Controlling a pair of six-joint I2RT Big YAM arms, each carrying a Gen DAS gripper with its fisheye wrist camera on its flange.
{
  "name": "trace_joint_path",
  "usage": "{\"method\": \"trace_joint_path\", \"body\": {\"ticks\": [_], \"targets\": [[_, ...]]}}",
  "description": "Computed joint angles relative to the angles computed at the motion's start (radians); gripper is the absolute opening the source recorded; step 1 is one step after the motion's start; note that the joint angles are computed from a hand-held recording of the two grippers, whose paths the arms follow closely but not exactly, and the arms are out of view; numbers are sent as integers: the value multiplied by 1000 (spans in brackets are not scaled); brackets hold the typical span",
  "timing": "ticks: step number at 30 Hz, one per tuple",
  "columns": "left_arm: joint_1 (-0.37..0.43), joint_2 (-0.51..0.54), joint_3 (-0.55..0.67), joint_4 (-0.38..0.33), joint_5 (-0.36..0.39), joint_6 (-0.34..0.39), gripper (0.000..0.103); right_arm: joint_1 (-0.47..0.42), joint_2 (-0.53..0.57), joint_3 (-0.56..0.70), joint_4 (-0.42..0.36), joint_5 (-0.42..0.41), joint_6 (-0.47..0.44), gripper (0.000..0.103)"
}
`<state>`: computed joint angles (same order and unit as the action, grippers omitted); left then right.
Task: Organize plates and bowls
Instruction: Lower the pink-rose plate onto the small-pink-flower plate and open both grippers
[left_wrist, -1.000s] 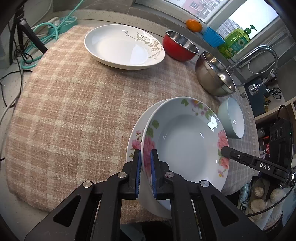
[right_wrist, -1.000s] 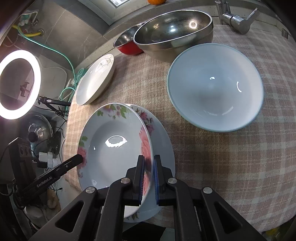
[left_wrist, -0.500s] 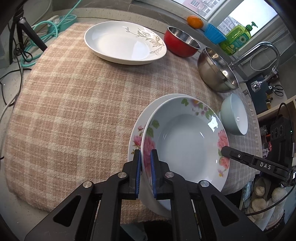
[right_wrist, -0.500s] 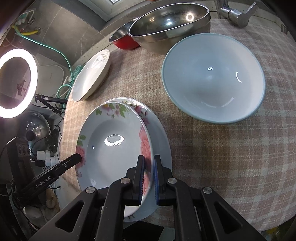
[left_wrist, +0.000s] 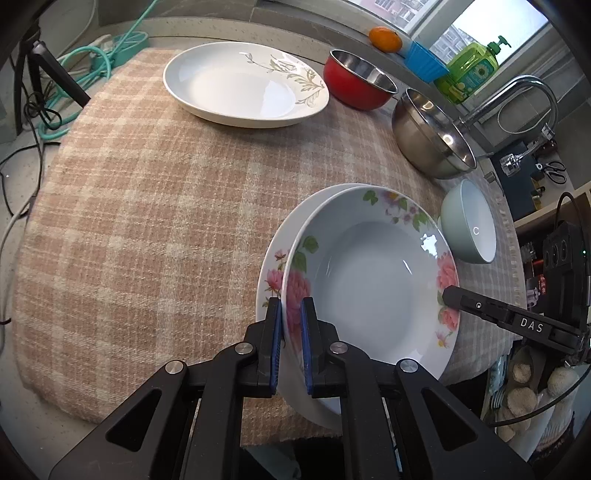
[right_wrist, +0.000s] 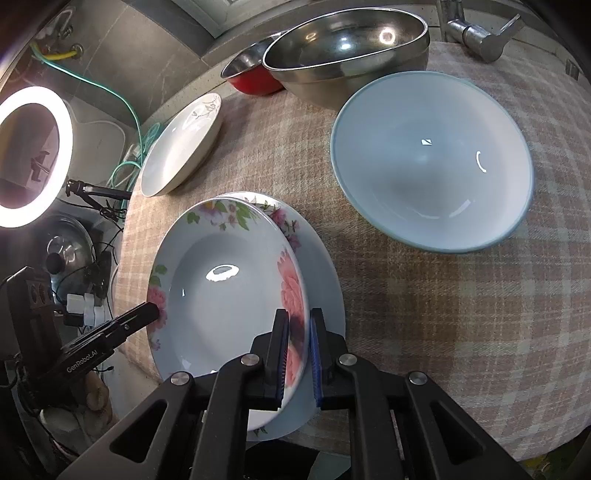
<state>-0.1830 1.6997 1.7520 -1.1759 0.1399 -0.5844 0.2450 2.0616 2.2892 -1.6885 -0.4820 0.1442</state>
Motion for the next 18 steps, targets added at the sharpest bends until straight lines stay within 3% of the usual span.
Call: {"method": "trace_joint_path", "body": {"ticks": [8,18], "targets": [[4,-17,-7,10,-11,5,10,-3,-14,2,13,36,-9,25],[31,-44,-18,24,-21,-9,10,-10,-18,28,16,59,8,26]]}}
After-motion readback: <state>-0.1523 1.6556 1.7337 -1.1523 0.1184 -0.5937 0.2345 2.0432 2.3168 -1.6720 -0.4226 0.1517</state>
